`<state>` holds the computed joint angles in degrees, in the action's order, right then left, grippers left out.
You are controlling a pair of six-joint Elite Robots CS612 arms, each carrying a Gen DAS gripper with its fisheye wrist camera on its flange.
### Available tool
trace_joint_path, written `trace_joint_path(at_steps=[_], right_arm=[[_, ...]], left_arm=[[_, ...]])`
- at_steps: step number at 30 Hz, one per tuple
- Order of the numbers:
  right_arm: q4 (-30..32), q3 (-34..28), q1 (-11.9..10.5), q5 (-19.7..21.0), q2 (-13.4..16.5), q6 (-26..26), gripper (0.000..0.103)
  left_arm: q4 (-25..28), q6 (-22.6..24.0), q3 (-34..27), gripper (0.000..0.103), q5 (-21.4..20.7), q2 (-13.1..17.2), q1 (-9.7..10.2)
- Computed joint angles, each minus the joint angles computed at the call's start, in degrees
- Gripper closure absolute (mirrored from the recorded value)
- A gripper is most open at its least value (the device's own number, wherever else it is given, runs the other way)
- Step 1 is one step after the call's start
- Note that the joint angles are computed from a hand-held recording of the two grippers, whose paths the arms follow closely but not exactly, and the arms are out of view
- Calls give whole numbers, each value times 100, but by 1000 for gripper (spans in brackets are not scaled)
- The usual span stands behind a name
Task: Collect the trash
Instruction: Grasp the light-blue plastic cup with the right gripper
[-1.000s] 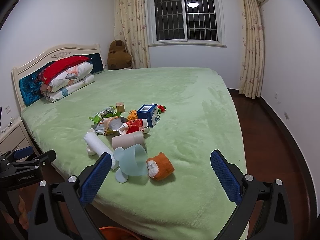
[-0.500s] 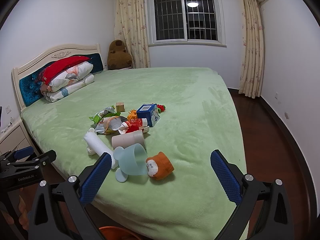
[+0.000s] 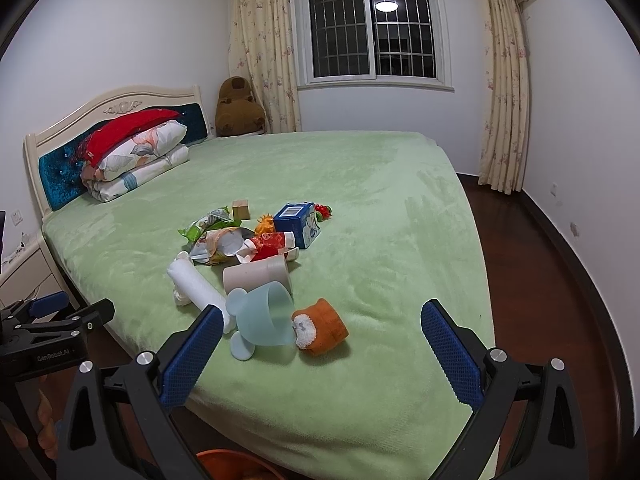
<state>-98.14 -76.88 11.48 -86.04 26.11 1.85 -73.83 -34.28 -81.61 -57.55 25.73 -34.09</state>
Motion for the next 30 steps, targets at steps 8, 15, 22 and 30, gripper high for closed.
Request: trace_joint_path(at_steps=[8,15,22,30], right_arm=[[65,125,14,222,-12,-292,6],[343,877,-44,1259,-286,-726,7],[360,1628,-23,1538,-581,-900,20],[878,1934,-92,2256,-740,-896,91]], left_arm=[[81,-48,-26,7,-13,13,19],[310,-266,-137,7,-32,50,83],[476,-441,-237,7,-6,71,127],[549,-518,-267,7,-44,72,149]])
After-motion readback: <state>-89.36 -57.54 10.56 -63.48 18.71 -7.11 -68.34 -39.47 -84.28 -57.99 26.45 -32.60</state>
